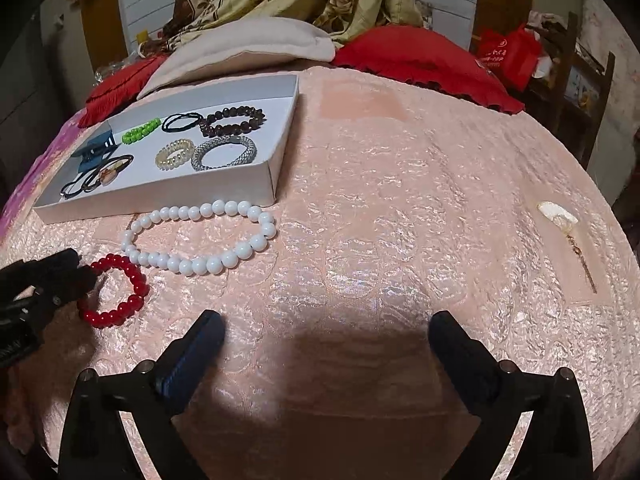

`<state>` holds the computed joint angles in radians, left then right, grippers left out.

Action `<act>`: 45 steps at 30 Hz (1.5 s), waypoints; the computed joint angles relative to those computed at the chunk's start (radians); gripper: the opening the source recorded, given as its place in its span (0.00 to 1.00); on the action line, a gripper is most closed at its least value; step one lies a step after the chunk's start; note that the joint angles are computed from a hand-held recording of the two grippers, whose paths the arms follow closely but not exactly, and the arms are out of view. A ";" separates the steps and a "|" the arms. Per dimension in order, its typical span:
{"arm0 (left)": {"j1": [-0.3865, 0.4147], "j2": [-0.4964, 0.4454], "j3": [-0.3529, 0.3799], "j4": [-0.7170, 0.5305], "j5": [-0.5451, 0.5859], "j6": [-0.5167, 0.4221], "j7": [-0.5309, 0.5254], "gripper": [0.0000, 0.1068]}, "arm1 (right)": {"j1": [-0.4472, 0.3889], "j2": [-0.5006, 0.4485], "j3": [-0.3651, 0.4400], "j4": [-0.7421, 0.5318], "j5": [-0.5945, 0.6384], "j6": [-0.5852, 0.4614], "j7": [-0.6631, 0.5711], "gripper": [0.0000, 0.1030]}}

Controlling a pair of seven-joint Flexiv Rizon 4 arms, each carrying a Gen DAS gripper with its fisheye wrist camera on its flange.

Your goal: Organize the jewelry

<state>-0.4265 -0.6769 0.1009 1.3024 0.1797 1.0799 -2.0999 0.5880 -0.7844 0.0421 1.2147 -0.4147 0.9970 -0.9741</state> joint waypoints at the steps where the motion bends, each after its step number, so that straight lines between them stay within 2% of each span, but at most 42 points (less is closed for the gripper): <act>1: -0.002 0.000 0.002 0.000 0.003 -0.002 -0.001 0.54 | 0.001 -0.003 -0.001 -0.005 0.000 -0.003 0.001 1.00; 7: -0.016 -0.005 0.020 -0.015 0.025 -0.020 -0.024 0.59 | 0.005 -0.007 -0.005 -0.013 -0.005 -0.012 0.005 1.00; 13: -0.015 -0.008 0.017 -0.023 0.035 -0.028 -0.036 0.60 | 0.001 -0.013 0.004 -0.033 -0.001 -0.032 -0.017 1.00; 20: -0.016 -0.013 0.017 -0.039 0.047 -0.051 -0.035 0.61 | -0.005 0.011 -0.017 0.014 -0.007 0.127 0.030 0.98; 22: -0.021 -0.013 0.020 -0.047 0.054 -0.072 -0.035 0.61 | -0.022 0.005 0.009 0.002 0.014 0.153 0.010 0.89; 23: -0.022 -0.013 0.021 -0.050 0.058 -0.080 -0.035 0.60 | -0.026 -0.002 0.014 -0.010 0.019 0.157 0.000 0.78; 24: -0.028 -0.013 0.027 -0.056 0.068 -0.091 -0.039 0.59 | -0.032 -0.011 0.026 -0.027 0.027 0.150 -0.019 0.72; 26: -0.033 -0.012 0.029 -0.058 0.085 -0.096 -0.043 0.50 | -0.041 -0.036 0.049 -0.077 0.044 0.123 -0.065 0.63; 27: -0.031 -0.012 0.026 -0.056 0.089 -0.093 -0.040 0.48 | -0.043 -0.046 0.058 -0.095 0.054 0.113 -0.086 0.58; 28: -0.031 -0.012 0.024 -0.057 0.094 -0.093 -0.035 0.45 | -0.051 -0.067 0.082 -0.136 0.070 0.087 -0.128 0.57; 30: -0.027 -0.012 0.012 -0.054 0.096 -0.080 -0.017 0.37 | -0.048 -0.100 0.092 -0.199 0.088 0.038 -0.185 0.55; 32: -0.018 -0.010 -0.006 -0.045 0.084 -0.060 0.006 0.18 | -0.045 -0.141 0.115 -0.280 0.112 -0.027 -0.263 0.48; 34: -0.007 -0.010 -0.025 -0.036 0.063 -0.043 0.036 0.07 | -0.027 -0.179 0.099 -0.351 0.123 -0.102 -0.302 0.45; 38: 0.012 -0.006 -0.042 -0.014 0.013 -0.017 0.062 0.07 | -0.013 -0.192 0.075 -0.378 0.154 -0.123 -0.344 0.44; 40: 0.007 -0.004 -0.028 -0.011 0.003 -0.015 0.054 0.07 | -0.013 -0.182 0.077 -0.361 0.168 -0.112 -0.374 0.39; 43: 0.007 0.001 -0.015 -0.003 -0.008 -0.008 0.034 0.07 | -0.014 -0.165 0.083 -0.327 0.184 -0.088 -0.416 0.30; 45: 0.012 0.005 -0.015 0.005 -0.017 -0.001 0.028 0.07 | -0.016 -0.159 0.086 -0.320 0.195 -0.085 -0.422 0.13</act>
<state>-0.4142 -0.6722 0.0859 1.3078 0.1630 1.0787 -2.0723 0.5715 -0.9436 0.1278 0.8943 -0.2196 0.9118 -1.3964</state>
